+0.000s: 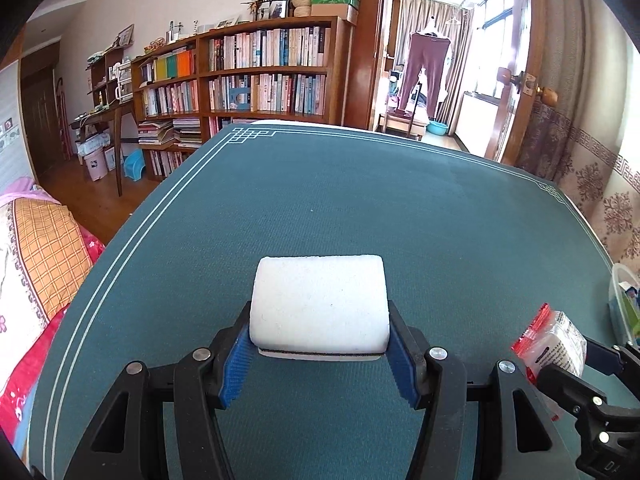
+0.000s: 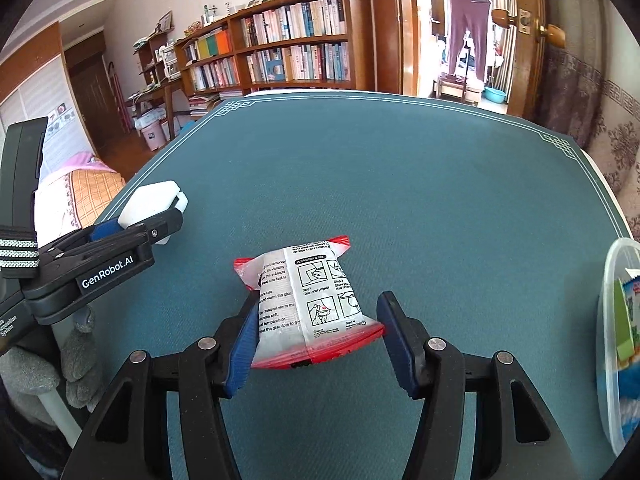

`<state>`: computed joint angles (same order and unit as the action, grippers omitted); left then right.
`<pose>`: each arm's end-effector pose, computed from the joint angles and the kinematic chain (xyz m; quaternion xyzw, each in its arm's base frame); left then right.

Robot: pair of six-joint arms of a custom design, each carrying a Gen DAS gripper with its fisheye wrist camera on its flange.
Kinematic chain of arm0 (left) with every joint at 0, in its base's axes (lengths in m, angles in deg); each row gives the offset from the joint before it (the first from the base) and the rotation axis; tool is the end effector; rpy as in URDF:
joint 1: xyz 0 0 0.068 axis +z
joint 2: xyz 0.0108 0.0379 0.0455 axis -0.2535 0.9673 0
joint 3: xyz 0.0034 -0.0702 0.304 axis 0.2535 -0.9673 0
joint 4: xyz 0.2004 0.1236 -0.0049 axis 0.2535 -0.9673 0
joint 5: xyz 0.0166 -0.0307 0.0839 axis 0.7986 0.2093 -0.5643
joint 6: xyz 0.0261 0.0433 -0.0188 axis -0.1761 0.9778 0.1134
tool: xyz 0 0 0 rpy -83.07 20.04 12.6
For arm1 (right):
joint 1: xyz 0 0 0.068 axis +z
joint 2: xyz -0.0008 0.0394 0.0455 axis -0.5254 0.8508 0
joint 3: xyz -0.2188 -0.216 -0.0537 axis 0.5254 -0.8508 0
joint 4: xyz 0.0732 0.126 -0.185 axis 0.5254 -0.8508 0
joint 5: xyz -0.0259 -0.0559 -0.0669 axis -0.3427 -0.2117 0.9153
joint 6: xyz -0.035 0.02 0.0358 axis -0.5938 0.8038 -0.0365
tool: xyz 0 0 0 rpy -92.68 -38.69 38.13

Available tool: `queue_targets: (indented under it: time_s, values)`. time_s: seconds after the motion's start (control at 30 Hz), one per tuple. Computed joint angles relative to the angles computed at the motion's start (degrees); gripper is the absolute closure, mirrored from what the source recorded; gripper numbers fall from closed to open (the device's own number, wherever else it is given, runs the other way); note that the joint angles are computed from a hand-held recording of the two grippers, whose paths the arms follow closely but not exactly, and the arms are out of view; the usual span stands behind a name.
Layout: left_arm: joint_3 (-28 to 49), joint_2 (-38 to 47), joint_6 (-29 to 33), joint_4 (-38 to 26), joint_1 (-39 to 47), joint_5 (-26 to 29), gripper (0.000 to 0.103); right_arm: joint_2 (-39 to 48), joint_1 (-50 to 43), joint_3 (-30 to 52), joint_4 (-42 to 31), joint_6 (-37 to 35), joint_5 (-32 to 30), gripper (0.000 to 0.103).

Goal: Organize objects
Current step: 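Carry the snack packet into the clear bowl and release it with the right gripper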

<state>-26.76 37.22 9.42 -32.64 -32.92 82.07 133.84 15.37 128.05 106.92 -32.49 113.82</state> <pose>0.3509 -0.1156 0.0880 0.1046 0.9038 -0.0833 0.4065 0.2566 0.2504 0.0836 0.0378 0.9259 0.0347 0.3744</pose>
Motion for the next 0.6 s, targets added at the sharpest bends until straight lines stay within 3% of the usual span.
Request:
queue_targets:
  time_s: [0.6]
  values:
    - [-3.3,-0.9,4.2,3.5,-6.1,-1.2,0.041,-8.0,6.7,-12.9,2.6,12.1,7.1,0.044]
